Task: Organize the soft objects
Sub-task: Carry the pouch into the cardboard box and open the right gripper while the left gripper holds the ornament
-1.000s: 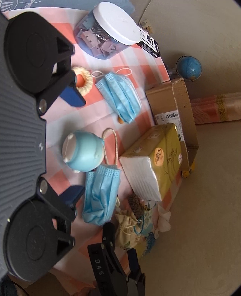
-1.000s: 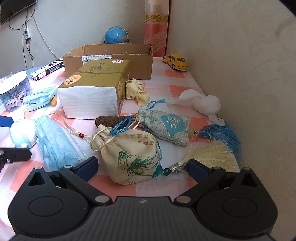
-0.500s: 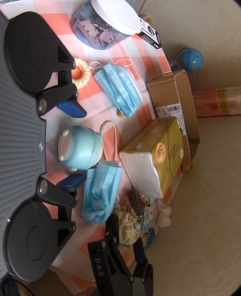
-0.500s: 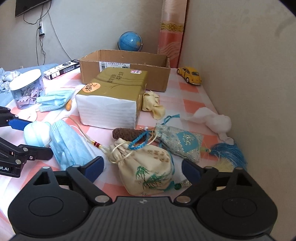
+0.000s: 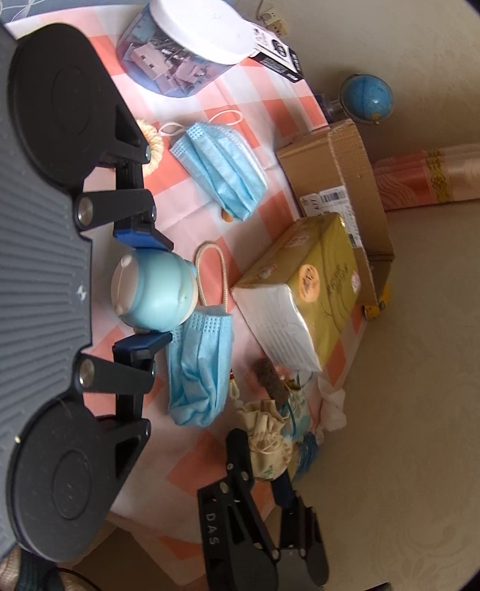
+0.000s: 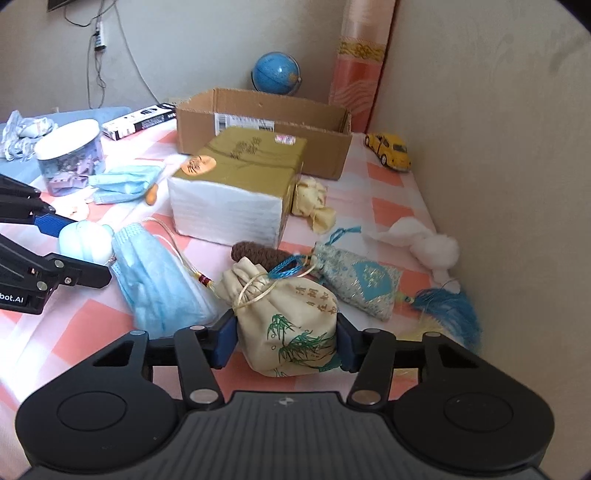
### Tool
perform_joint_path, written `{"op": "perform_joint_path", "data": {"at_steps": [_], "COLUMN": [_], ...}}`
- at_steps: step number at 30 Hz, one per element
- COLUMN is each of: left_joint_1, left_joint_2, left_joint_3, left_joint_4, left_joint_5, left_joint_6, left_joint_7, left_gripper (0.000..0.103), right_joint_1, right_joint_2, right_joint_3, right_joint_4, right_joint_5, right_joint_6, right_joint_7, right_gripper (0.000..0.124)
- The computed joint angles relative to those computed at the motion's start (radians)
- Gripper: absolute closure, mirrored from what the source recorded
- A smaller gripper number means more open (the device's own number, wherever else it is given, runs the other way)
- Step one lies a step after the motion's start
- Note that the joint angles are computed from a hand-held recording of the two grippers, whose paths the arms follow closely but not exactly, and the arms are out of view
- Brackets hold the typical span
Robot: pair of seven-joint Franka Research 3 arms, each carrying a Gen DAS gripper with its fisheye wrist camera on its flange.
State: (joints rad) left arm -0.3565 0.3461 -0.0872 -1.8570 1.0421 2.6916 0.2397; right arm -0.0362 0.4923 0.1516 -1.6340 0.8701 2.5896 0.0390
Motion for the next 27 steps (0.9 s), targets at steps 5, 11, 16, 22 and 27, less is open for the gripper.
{"op": "perform_joint_path", "data": {"at_steps": [5, 11, 16, 22, 27], "left_joint_1": [0.006, 0.011, 0.016, 0.027, 0.044], "left_joint_2": [-0.040, -0.077, -0.105, -0.146, -0.174], "left_joint_3": [-0.015, -0.028, -0.033, -0.040, -0.050], "left_joint_4": [-0.025, -0.052, -0.072, -0.098, -0.116], "left_joint_5": [-0.011, -0.006, 0.027, 0.086, 0.125], "left_joint_6": [0.005, 0.011, 0.026, 0.039, 0.042], "left_joint_7": [0.041, 0.069, 0.054, 0.016, -0.018], "left_gripper": [0.059, 0.059, 0.059, 0.059, 0.059], "right_joint_1": [-0.021, -0.027, -0.027, -0.020, -0.008], "right_joint_2": [-0.038, -0.060, -0.064, -0.023, 0.057], "right_joint_3": [-0.008, -0.031, -0.042, -0.042, -0.028], "right_joint_4": [0.009, 0.064, 0.119, 0.236, 0.392], "right_joint_5": [0.000, -0.002, -0.004, -0.026, -0.062], "right_joint_6": [-0.061, -0.145, -0.192, -0.250, -0.302], "right_joint_7": [-0.026, -0.001, 0.019, 0.078, 0.158], "right_gripper": [0.066, 0.066, 0.066, 0.066, 0.065]}}
